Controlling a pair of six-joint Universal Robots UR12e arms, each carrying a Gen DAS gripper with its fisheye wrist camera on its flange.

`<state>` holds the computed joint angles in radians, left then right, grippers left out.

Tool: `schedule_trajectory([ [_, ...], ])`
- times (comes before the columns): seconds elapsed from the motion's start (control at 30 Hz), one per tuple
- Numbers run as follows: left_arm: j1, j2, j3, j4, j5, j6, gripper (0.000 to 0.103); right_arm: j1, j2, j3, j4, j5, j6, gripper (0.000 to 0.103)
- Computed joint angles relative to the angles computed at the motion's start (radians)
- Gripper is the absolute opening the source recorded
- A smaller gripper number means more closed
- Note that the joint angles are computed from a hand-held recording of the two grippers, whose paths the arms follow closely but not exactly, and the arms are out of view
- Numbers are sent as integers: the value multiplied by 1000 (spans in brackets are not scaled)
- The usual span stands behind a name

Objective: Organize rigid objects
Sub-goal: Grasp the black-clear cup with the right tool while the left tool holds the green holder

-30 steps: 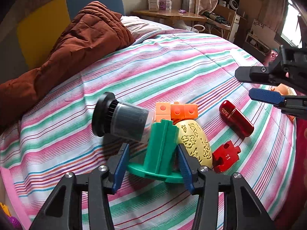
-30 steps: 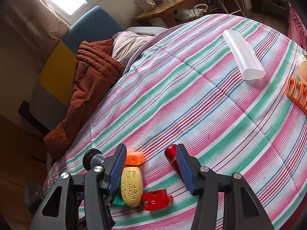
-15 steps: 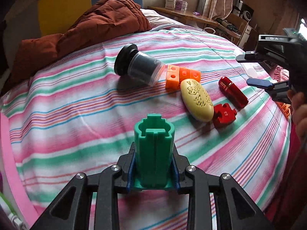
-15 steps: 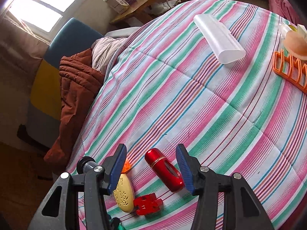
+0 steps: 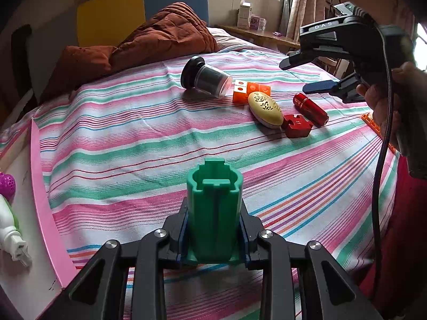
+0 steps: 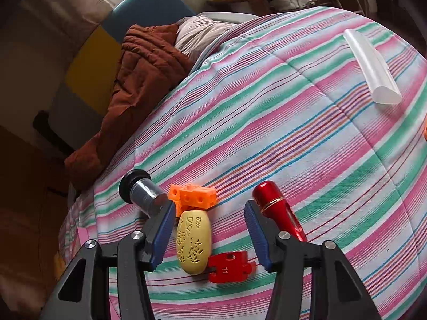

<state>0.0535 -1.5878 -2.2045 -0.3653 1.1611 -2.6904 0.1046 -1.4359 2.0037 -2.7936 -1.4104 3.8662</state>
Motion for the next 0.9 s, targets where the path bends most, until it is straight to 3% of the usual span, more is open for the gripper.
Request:
schedule_trajectory([
  [0.33, 11, -7, -17, 50, -38, 0, 31, 63, 28, -60, 80, -41, -209, 54],
  [0.47, 15, -10, -17, 51, -52, -12, 31, 96, 54, -108, 115, -58, -358, 54],
  [0.7, 23, -14, -19, 51, -79, -18, 31, 156, 164, -274, 275, -211, -622, 54],
  [0.87, 28, -16, -20, 54, -96, -21, 31, 178, 249, -379, 386, -295, -718, 53],
  [0.9, 29, -16, -21, 55, -100, -20, 31, 179, 258, -384, 380, -295, -719, 46],
])
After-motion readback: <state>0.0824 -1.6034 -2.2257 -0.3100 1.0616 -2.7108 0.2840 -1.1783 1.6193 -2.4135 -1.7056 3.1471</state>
